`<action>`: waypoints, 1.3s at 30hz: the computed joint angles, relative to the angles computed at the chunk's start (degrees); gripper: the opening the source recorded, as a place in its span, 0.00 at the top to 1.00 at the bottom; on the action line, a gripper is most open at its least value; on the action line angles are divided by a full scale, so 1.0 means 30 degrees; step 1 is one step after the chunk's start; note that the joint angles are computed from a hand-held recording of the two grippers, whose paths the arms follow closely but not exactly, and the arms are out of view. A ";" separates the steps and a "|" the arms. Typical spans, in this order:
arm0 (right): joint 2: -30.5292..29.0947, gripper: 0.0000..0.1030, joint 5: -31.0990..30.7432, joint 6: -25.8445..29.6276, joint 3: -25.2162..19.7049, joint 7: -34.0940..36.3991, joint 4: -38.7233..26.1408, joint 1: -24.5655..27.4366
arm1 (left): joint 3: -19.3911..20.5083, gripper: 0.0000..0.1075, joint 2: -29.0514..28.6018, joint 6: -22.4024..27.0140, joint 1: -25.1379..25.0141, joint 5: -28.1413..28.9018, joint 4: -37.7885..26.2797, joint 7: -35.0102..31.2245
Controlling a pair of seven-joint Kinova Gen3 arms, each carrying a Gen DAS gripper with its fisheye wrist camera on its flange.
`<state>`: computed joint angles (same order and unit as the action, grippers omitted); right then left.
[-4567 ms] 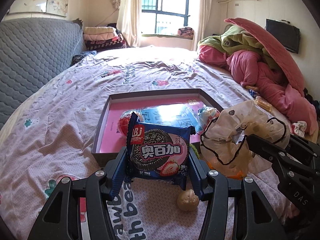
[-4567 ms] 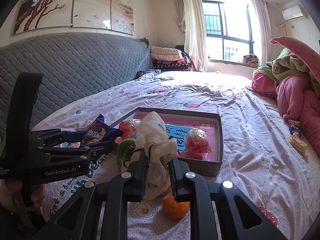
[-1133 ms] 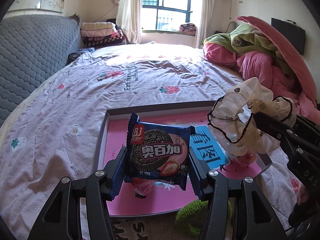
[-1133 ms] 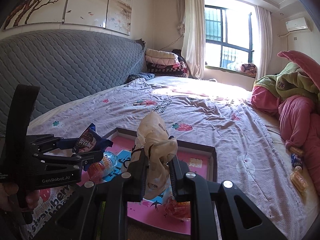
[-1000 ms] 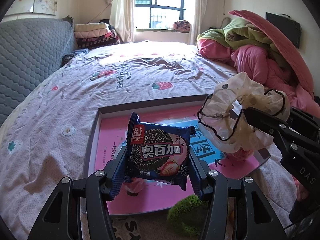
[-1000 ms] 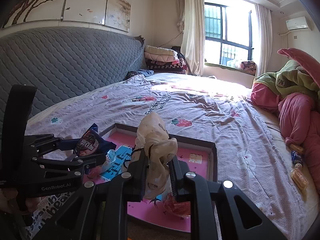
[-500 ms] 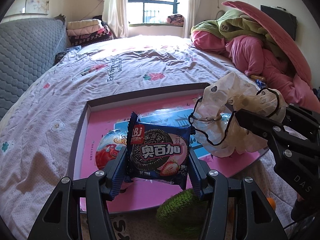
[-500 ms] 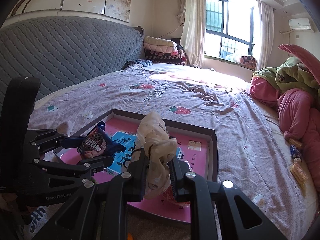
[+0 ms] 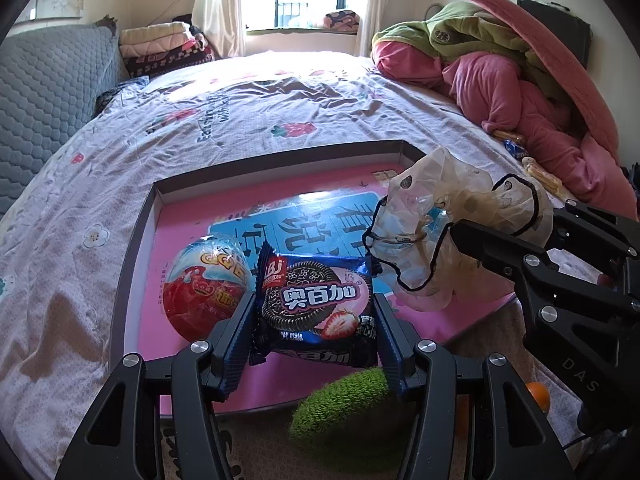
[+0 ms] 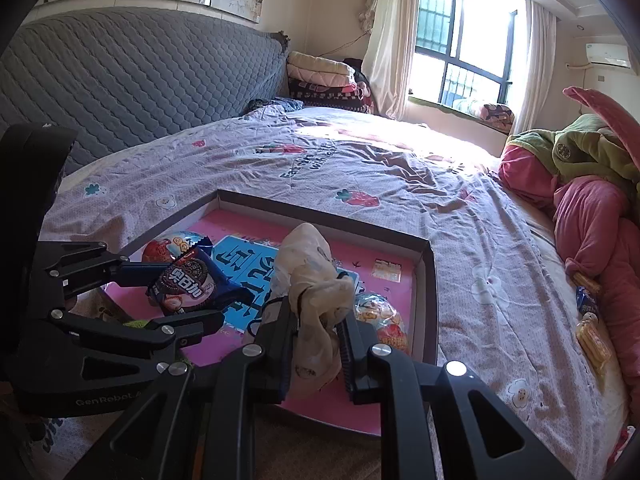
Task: Organize objects
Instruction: 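Lower the cookie pack beside the red egg while the right tool lowers the mesh bag into the tray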
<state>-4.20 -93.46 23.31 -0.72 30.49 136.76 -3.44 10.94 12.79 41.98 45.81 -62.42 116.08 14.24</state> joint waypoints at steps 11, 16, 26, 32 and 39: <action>0.0226 0.80 0.0025 -0.0940 -0.0347 0.0237 0.0027 -0.0419 | -0.0045 0.46 0.0107 -0.0245 -0.0126 0.0408 -0.0032 -0.0512; 0.0281 0.80 -0.0665 -0.1473 -0.0473 0.0712 0.0105 -0.0595 | -0.0197 0.46 0.0221 -0.0443 -0.0173 0.0729 -0.0079 -0.0763; 0.0390 0.80 -0.0543 -0.1657 -0.0485 0.0511 0.0061 -0.0636 | -0.0285 0.46 0.0348 -0.0034 -0.0195 0.1982 -0.0592 -0.1889; 0.0489 0.80 -0.0122 -0.1660 -0.0396 -0.0023 -0.0032 -0.0642 | -0.0462 0.46 0.0248 -0.0329 -0.0240 0.2233 -0.0512 -0.2001; 0.0526 0.80 -0.0390 -0.1829 -0.0356 0.0024 -0.0032 -0.0603 | -0.0575 0.46 0.0205 -0.0461 -0.0433 0.2570 -0.0447 -0.1985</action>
<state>-2.62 -94.64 17.82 -1.79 30.57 136.67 -5.25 9.21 13.40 40.60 44.51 -54.71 114.74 8.29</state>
